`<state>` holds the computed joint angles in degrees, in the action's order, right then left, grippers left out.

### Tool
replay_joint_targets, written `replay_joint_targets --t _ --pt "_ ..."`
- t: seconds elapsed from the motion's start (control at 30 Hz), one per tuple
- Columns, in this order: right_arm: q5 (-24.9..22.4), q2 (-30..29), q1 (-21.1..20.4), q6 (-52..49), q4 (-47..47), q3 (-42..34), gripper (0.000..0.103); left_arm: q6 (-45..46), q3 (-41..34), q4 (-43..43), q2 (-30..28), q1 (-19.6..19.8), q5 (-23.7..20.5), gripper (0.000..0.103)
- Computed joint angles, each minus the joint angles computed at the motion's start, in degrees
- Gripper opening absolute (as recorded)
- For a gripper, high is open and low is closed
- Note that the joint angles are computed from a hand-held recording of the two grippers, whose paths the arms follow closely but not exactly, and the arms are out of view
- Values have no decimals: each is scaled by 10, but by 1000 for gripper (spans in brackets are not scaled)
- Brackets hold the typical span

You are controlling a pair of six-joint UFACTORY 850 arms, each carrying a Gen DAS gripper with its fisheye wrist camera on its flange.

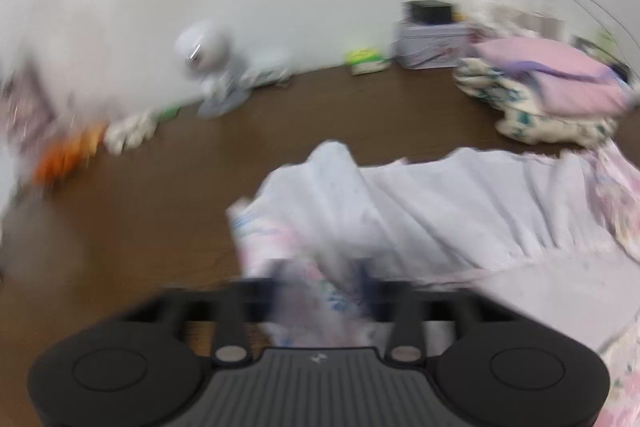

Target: Fold clothes

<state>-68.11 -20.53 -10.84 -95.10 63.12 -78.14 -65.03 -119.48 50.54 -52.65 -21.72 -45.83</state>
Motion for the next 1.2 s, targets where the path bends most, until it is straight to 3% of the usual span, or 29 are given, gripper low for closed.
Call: replay_joint_targets --t 0.13,0.27,0.33,0.4,0.43,0.47,0.53,0.6,0.67,0.7,0.77,0.83,1.0,1.2 --pt "-47 -31 12 61 -42 -17 52 -60 65 46 37 11 -11 11" --pt "-9 -24 26 22 -60 -9 33 -108 142 61 88 22 -22 11" --pt "42 -11 35 -4 -66 -2 24 -133 193 56 127 24 -23 12" --pt "117 1 45 -17 -65 4 24 -164 252 61 169 21 -29 13" --pt "167 5 52 -15 -58 8 25 -170 277 61 187 17 -30 13" --pt "219 8 60 -13 -49 12 33 -176 301 59 205 14 -31 13" --pt "303 3 70 24 -20 7 35 -183 345 55 238 4 -28 16" --pt "335 10 65 7 45 15 36 -187 386 48 271 -10 -22 16" --pt "293 26 47 -20 100 28 45 -206 428 48 304 -24 -14 19" --pt "245 31 36 -17 103 31 48 -221 445 52 316 -29 -10 20" --pt "154 41 20 3 67 38 51 -246 470 58 335 -38 -5 21" --pt "110 51 22 4 32 58 51 -266 487 62 348 -46 -3 22" --pt "164 83 40 -67 7 124 50 -300 517 65 373 -59 6 22" --pt "206 74 27 -64 -32 99 49 -305 536 57 390 -90 -4 22"
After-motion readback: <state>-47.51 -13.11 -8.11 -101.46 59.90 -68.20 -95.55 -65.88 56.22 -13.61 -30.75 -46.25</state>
